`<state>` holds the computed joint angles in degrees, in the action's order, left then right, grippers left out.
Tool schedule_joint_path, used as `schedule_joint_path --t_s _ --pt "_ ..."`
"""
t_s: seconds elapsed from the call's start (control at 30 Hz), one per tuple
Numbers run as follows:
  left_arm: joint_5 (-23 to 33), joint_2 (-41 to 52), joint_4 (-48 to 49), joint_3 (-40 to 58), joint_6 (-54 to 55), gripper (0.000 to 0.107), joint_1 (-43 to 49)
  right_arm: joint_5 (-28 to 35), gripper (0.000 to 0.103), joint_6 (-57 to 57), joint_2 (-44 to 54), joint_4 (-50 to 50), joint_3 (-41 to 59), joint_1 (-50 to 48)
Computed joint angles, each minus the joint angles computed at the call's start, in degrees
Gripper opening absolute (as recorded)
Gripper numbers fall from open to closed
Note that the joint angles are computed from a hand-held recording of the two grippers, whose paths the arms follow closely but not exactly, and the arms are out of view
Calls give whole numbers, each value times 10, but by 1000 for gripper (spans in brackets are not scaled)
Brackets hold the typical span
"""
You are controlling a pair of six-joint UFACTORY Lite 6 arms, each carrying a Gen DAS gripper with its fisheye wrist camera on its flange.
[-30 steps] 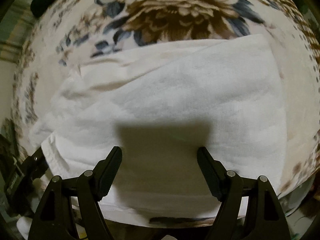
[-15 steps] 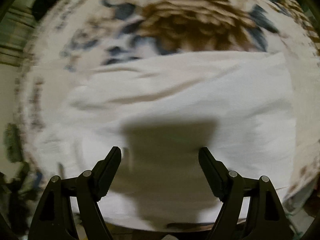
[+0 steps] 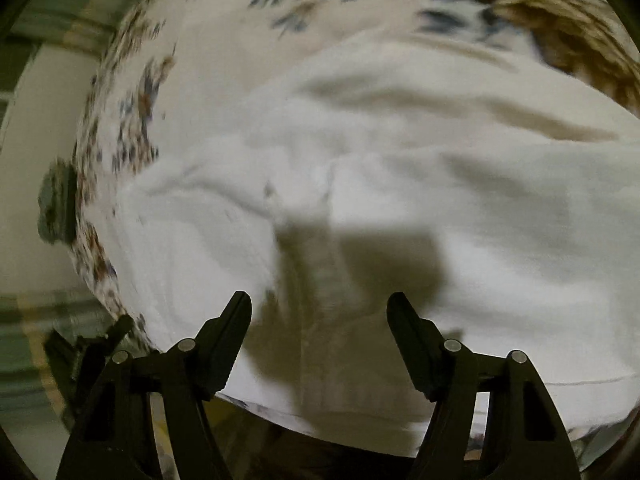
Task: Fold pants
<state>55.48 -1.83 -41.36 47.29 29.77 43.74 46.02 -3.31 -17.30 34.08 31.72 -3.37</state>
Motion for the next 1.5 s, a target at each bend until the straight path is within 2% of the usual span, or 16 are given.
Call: schedule_joint_path --t_s 0.07,0.17,0.27,0.33,0.43,0.6,0.67,0.9,1.03,1.13,1.23,1.3,1.4,1.5 --pt "1 23 -57 -12 29 92 10 16 73 -3 -23 -6 -14 -39" --pt "-29 39 -114 -29 74 90 -3 20 73 -30 -1 -4 -26 -86" --pt "-55 28 -93 -17 61 66 -31 12 73 -45 9 -5 -32 -100" --pt "-82 2 -30 -17 9 33 -49 14 73 -69 -3 -17 -50 -125" --pt "-73 -40 -15 -30 5 19 -30 -7 73 -33 9 -25 -46 -84" --pt "-57 -113 25 -6 -41 16 -72 -36 73 10 36 -29 -31 -37" --pt "-51 -102 63 19 -81 16 -99 -34 73 12 43 -30 -26 -34" --pt "-28 -31 35 23 -59 20 -43 -29 73 16 52 -37 -19 -34" --pt "-28 -45 44 16 -83 20 -57 -29 73 31 50 -39 -18 -30" --pt "-22 -68 55 9 -85 20 -67 -34 73 106 18 -101 -17 -1" --pt "-37 -87 62 -2 -77 18 -73 -33 73 169 -1 -166 -12 36" --pt "-67 -120 60 -8 -61 11 -95 -35 73 184 -1 -182 -14 52" --pt "-94 -145 37 1 -18 10 -126 -41 73 199 1 -196 -19 63" --pt "-112 -76 4 33 12 10 -122 -44 73 191 -1 -188 -22 52"
